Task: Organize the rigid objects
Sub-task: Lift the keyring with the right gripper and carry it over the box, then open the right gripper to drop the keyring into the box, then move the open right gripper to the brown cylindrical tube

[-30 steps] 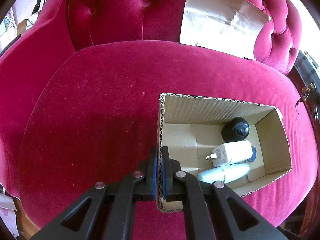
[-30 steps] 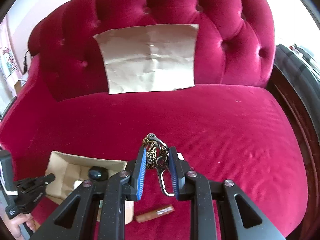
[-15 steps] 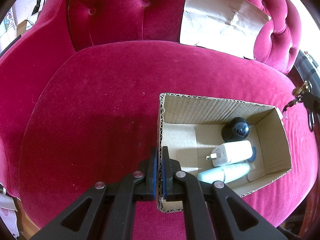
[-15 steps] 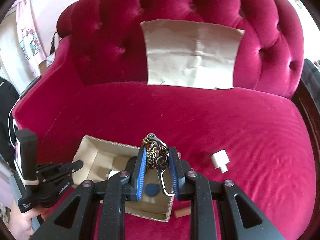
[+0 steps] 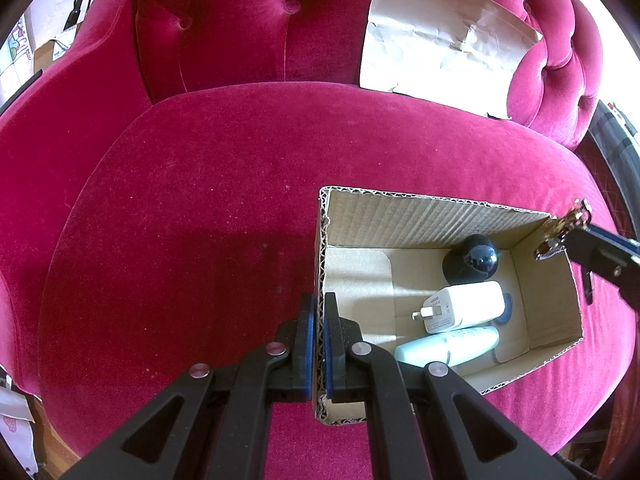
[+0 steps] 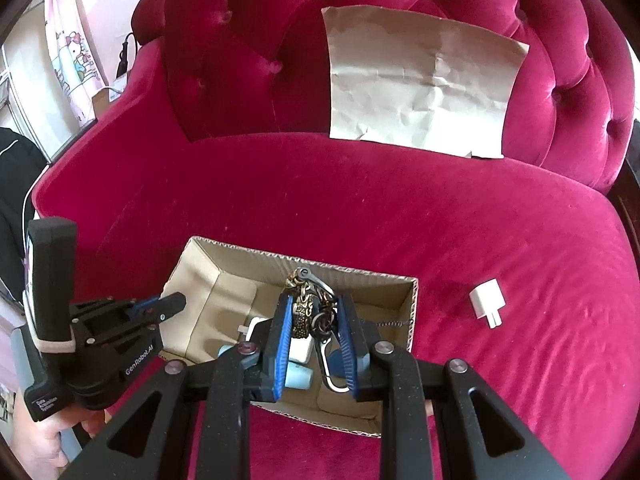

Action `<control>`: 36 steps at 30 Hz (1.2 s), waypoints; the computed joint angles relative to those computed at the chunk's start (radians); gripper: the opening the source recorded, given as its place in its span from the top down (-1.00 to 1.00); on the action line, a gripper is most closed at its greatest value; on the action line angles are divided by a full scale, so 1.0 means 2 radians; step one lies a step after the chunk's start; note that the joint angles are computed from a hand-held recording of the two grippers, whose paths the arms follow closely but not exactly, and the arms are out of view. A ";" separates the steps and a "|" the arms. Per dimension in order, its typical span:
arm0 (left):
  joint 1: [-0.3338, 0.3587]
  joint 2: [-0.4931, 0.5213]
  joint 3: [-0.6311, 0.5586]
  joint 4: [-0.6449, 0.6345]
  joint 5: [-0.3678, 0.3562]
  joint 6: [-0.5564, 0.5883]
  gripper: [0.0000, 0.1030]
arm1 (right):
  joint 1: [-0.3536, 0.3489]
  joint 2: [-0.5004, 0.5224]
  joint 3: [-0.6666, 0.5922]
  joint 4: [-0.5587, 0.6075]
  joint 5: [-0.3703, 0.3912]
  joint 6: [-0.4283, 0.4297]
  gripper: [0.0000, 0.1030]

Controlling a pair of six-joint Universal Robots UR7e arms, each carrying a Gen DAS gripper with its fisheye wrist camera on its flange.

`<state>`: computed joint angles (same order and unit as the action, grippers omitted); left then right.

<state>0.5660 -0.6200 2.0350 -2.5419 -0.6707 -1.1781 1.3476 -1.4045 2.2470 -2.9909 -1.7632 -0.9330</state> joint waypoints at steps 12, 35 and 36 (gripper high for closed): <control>-0.001 0.001 -0.003 0.007 0.001 -0.003 0.93 | -0.005 0.017 0.008 -0.019 -0.017 -0.002 0.56; -0.001 0.005 -0.006 0.011 0.002 -0.005 0.93 | -0.001 0.040 0.005 -0.076 -0.037 -0.010 -0.99; -0.001 0.005 -0.006 0.011 0.002 -0.005 0.94 | -0.002 0.039 0.004 -0.074 -0.036 -0.009 -0.99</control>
<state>0.5635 -0.6105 2.0221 -2.5205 -0.6659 -1.1887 1.3437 -1.3270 2.2556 -3.1391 -1.8349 -0.9507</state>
